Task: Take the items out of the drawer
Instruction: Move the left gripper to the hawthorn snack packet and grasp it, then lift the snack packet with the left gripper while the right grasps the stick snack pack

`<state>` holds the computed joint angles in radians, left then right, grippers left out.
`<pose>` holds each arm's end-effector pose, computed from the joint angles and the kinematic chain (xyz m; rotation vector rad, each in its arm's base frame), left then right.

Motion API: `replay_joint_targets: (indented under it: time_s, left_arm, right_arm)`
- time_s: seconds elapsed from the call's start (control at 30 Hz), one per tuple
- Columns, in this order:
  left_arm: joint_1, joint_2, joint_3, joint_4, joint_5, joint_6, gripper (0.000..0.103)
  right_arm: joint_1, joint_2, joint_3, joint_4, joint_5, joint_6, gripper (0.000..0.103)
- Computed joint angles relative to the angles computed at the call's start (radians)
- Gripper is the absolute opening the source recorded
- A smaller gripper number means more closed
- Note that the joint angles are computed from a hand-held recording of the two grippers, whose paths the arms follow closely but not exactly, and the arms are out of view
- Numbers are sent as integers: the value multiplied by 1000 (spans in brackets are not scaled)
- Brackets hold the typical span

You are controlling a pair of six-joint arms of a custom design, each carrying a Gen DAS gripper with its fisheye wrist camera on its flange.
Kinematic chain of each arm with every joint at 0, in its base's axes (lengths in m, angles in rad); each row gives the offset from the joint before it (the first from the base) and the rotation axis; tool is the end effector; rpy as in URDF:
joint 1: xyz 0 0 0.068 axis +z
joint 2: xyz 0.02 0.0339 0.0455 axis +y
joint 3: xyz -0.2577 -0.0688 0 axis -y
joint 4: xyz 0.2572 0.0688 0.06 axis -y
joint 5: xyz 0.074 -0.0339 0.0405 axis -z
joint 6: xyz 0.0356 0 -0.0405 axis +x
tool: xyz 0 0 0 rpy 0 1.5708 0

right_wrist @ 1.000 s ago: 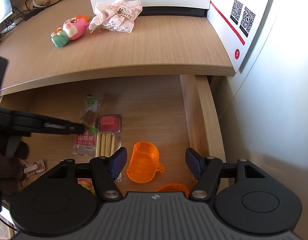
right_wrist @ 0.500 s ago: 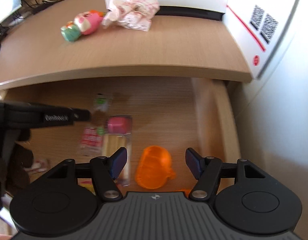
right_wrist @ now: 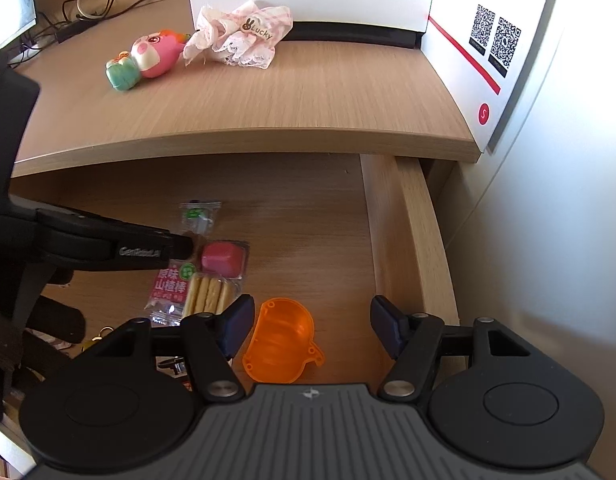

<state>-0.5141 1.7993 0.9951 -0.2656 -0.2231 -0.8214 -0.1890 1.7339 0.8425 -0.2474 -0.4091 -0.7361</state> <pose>0.3106 -0.1663 0.1255 -0.4729 2.5654 -0.1838 0.3118 -0.0452 0.1085 -0.8066 2.4420 0.2254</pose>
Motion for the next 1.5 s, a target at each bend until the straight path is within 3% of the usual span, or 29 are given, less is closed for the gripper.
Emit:
replay_joint_targets:
  time_s: [0.13,0.33,0.43,0.5,0.6,0.63,0.7,0.77,0.83,1.07,1.17,1.23,1.27,1.4,1.5]
  left_arm:
    - [20,-17,-28,62,71,20,21]
    - [-23,18,78,-81,21,226,21]
    - [-48,27,109,-158,-64,335,40]
    - [-34,8,91,-178,-88,332,58]
    - [6,-36,45,-185,-87,310,70]
    - [19,-53,29,-184,-81,306,70]
    - [50,-114,-34,-125,-19,305,60]
    - [68,-169,-89,-68,42,330,59]
    - [60,-177,-93,-72,45,370,59]
    - [55,-81,22,-174,22,401,59]
    - [51,-58,56,-199,19,422,64]
    - [56,-59,76,-238,24,409,58]
    - [60,-69,78,-253,31,416,39]
    - [139,-114,142,-390,170,435,39]
    - [159,-229,118,-484,187,415,39]
  right_arm:
    - [-34,4,20,-34,-21,-44,65]
    - [-70,21,37,-43,-74,-27,64]
    - [-79,28,48,-49,-91,-2,62]
    - [-74,35,56,-46,-84,10,62]
    - [-80,8,28,-43,-80,-4,62]
    - [-80,6,26,-44,-78,-6,62]
    - [-77,17,36,-44,-77,-5,62]
    - [-76,18,34,-40,-76,-7,62]
    - [-81,16,33,-42,-78,-15,62]
    - [-82,21,40,-47,-81,-17,63]
    - [-78,16,43,-61,-67,-22,63]
    - [-66,16,56,-82,-43,-6,63]
    - [-61,24,81,-119,-36,16,64]
    - [-16,102,257,-363,-49,69,67]
    - [80,136,309,-385,50,122,69]
